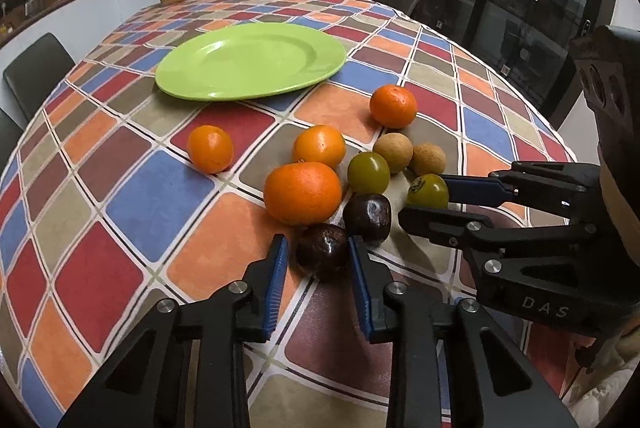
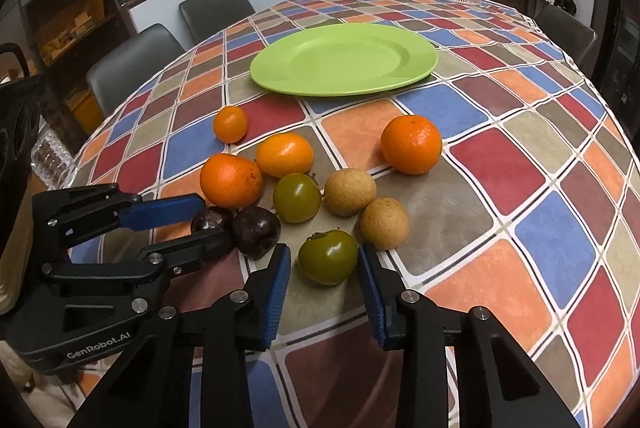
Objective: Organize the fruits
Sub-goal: 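Close the left tool on the dark plum while the right tool grips the green fruit, then carry the plum onto the green plate with the left tool while the right carries the green fruit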
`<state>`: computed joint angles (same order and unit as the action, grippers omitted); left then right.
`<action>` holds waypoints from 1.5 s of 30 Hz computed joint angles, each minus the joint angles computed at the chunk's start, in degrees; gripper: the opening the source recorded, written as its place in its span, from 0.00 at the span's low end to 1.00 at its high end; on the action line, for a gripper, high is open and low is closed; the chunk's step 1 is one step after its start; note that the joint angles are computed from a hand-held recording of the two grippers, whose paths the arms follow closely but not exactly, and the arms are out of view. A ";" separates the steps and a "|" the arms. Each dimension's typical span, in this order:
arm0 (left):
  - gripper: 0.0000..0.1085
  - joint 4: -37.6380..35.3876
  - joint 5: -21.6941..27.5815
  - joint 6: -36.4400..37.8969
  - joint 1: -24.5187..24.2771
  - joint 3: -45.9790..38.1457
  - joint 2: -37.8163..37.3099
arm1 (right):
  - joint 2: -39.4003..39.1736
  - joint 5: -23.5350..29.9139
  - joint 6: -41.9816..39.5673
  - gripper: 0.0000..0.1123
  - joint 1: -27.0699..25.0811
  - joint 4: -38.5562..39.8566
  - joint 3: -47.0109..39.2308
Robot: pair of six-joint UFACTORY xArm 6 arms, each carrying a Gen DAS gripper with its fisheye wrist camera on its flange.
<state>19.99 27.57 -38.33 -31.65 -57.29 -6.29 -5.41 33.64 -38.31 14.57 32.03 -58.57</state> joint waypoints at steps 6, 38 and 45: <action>0.24 0.95 0.09 -1.46 -0.30 0.12 -0.25 | -0.26 0.63 0.04 0.27 -0.05 0.19 0.04; 0.23 12.62 0.46 -7.85 2.76 -9.00 -0.41 | 2.33 -1.01 -5.25 0.27 0.22 7.77 -10.60; 0.23 4.35 0.80 0.50 5.98 -15.13 5.49 | 10.22 0.64 -2.62 0.27 0.24 4.94 -20.41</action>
